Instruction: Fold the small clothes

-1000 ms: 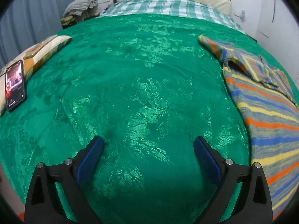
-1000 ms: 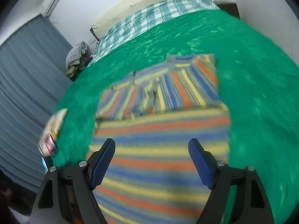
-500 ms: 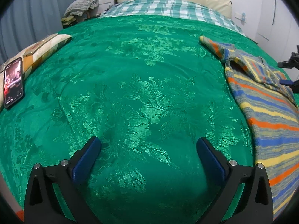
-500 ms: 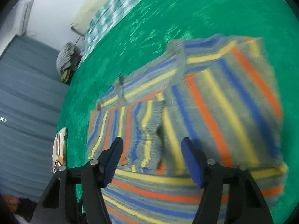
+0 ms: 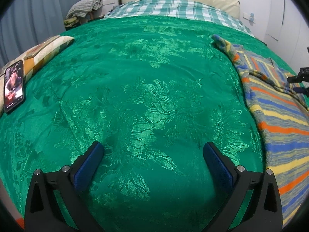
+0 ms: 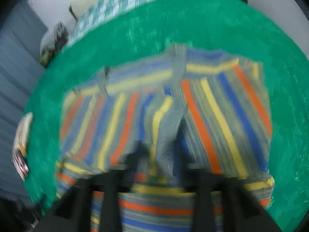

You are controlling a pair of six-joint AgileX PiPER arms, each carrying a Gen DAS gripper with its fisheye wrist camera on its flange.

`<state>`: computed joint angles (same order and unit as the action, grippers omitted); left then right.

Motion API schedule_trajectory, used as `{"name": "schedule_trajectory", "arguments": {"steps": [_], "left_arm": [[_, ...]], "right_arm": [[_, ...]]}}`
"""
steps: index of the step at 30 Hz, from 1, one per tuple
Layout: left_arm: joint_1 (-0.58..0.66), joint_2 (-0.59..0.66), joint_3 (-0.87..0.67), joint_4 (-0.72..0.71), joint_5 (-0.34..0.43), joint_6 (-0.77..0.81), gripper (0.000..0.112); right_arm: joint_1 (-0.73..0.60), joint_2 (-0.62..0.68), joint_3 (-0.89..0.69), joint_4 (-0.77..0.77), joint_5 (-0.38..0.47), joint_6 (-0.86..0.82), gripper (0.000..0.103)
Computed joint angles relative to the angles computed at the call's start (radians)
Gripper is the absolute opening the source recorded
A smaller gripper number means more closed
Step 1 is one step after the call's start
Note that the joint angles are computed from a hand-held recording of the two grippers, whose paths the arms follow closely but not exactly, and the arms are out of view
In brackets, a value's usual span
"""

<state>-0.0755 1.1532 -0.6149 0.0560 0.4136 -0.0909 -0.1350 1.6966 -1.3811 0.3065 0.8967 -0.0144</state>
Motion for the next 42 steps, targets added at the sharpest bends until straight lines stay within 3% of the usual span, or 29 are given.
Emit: {"name": "schedule_trajectory", "arguments": {"steps": [4,8,13,18,23,26,31,37,42], "left_arm": [[0.004,-0.002,0.005,-0.011,-0.007,0.011,0.103],[0.002,-0.002,0.006,-0.003,-0.006,0.003,0.103],[0.001,-0.002,0.006,0.001,-0.006,-0.002,0.103],[-0.012,-0.006,0.01,0.044,-0.007,-0.049,0.103],[-0.032,-0.016,0.023,0.103,-0.016,-0.117,0.103],[-0.042,-0.019,0.026,0.132,-0.017,-0.153,0.103],[-0.05,-0.02,0.027,0.154,-0.017,-0.178,0.103],[-0.05,-0.02,0.027,0.153,-0.019,-0.177,0.103],[-0.051,-0.02,0.027,0.155,-0.018,-0.179,0.103]], "right_arm": [[-0.052,-0.143,0.166,0.138,-0.121,-0.098,0.071],[-0.081,-0.329,0.311,0.093,-0.165,-0.17,0.073],[-0.28,-0.625,0.537,0.069,-0.117,-0.386,0.081],[-0.641,-0.835,0.711,0.165,-0.021,-0.755,0.081],[-0.908,-0.811,0.782,0.288,0.0,-0.988,0.081],[-0.928,-0.738,0.815,0.275,-0.033,-0.965,0.085],[-1.007,-0.715,0.854,0.383,-0.021,-1.108,0.1],[-1.055,-0.726,0.891,0.423,-0.015,-1.199,0.103],[-1.014,-0.73,0.903,0.424,-0.048,-1.171,0.103]]}}
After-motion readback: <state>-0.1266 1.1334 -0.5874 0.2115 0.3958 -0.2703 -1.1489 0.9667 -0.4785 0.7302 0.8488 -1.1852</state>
